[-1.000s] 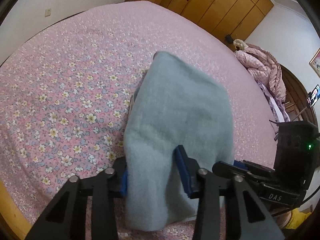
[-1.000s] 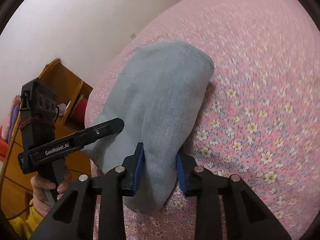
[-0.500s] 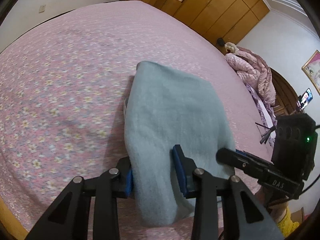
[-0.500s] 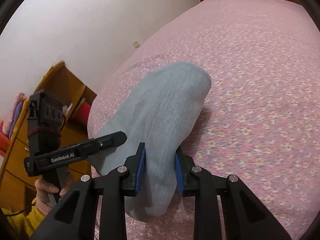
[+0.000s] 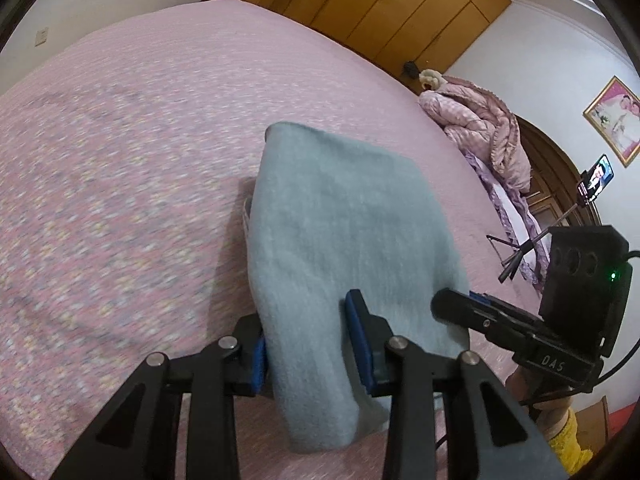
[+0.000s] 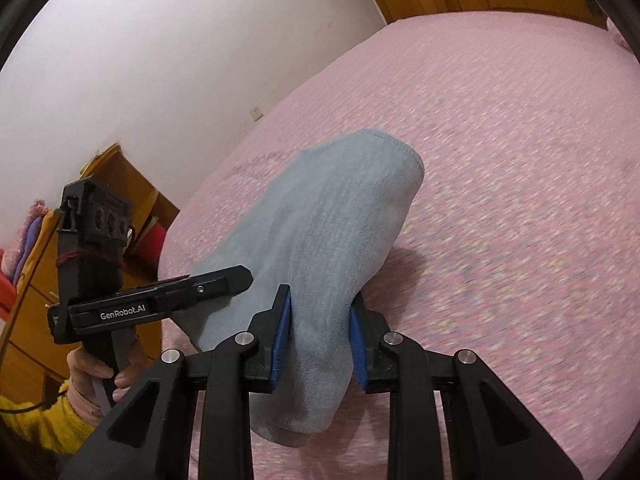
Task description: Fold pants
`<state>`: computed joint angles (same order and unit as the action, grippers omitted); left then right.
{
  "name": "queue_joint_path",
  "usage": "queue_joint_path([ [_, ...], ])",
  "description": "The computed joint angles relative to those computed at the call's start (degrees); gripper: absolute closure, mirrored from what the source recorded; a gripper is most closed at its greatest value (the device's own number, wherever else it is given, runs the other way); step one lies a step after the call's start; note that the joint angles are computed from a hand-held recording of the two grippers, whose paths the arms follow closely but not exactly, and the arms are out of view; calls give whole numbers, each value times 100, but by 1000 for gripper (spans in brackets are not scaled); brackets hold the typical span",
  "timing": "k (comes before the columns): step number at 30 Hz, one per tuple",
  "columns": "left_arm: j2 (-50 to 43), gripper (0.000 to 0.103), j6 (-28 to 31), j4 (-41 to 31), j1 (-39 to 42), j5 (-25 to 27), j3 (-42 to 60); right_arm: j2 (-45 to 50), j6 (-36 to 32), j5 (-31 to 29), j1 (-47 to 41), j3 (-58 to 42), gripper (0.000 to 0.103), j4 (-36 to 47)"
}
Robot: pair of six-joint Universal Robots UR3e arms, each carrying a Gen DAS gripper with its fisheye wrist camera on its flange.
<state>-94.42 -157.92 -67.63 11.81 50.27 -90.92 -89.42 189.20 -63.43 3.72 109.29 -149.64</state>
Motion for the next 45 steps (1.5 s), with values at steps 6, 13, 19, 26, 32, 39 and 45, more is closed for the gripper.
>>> queue_joint_path([
  [6,-643,67,-844,752,-756,96,473,-591,-673,127,-789,411,75,216],
  [13,-1703,69,-1387,1557,-1834,1166,1238,-466,-707,-758,-798,838,74,-197],
  [19,-1922,57,-1210,1694,-1949,1417,1200,-510,-349,-862,-923,1880,67,-1154],
  [26,-1308,57,-868,1582,-1696,1367,649,-1609,-188,-1021,-1009,2282,66,-503],
  [32,-846,50,-632,1943,-1714,1908,7,-2689,-38,-1250,-798,2733,65,112],
  [39,-562,46,-589,2021,-1481,1895,-435,-3041,228,-1862,-166,2832,63,443],
  [45,-240,46,-568,1892,-1449,1858,-640,-3270,519,-2098,254,2567,63,991],
])
